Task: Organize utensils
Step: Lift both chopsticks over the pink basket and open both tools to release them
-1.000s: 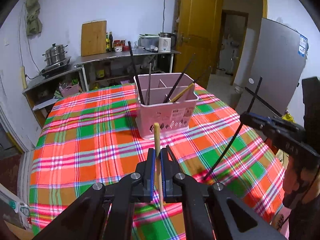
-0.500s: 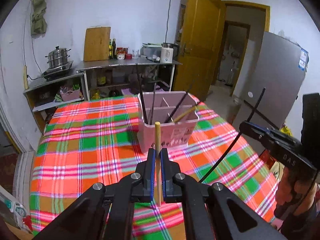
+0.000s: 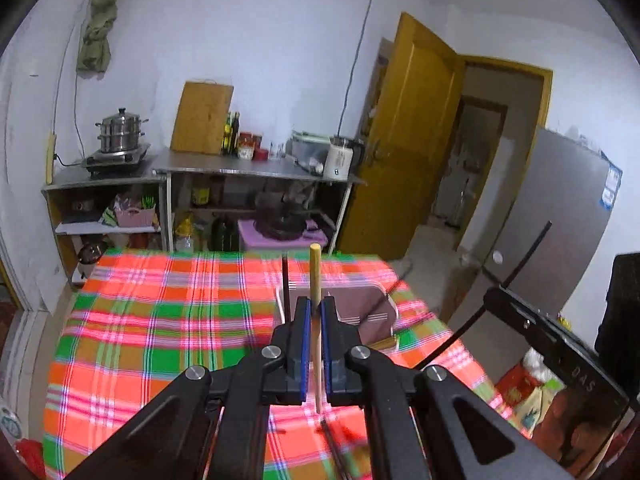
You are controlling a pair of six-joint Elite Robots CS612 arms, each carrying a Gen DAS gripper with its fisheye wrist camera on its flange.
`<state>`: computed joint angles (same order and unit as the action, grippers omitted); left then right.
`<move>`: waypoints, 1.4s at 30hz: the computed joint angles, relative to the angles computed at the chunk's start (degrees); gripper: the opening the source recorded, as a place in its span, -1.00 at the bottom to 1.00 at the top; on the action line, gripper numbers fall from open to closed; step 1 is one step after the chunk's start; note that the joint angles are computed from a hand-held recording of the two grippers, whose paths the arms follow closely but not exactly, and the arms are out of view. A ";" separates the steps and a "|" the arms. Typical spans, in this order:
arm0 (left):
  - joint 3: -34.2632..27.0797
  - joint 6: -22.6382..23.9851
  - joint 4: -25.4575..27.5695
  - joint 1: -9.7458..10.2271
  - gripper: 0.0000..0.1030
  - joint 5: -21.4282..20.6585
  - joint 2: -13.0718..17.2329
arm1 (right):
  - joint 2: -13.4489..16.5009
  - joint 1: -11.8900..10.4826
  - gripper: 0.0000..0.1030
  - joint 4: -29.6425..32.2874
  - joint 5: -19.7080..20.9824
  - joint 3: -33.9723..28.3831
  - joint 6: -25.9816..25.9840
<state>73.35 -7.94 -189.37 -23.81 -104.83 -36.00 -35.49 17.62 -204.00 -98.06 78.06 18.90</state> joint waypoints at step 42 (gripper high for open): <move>-9.45 3.03 2.17 -0.66 -0.48 1.60 6.70 | 4.81 -1.13 -0.75 7.20 -0.58 -8.25 0.15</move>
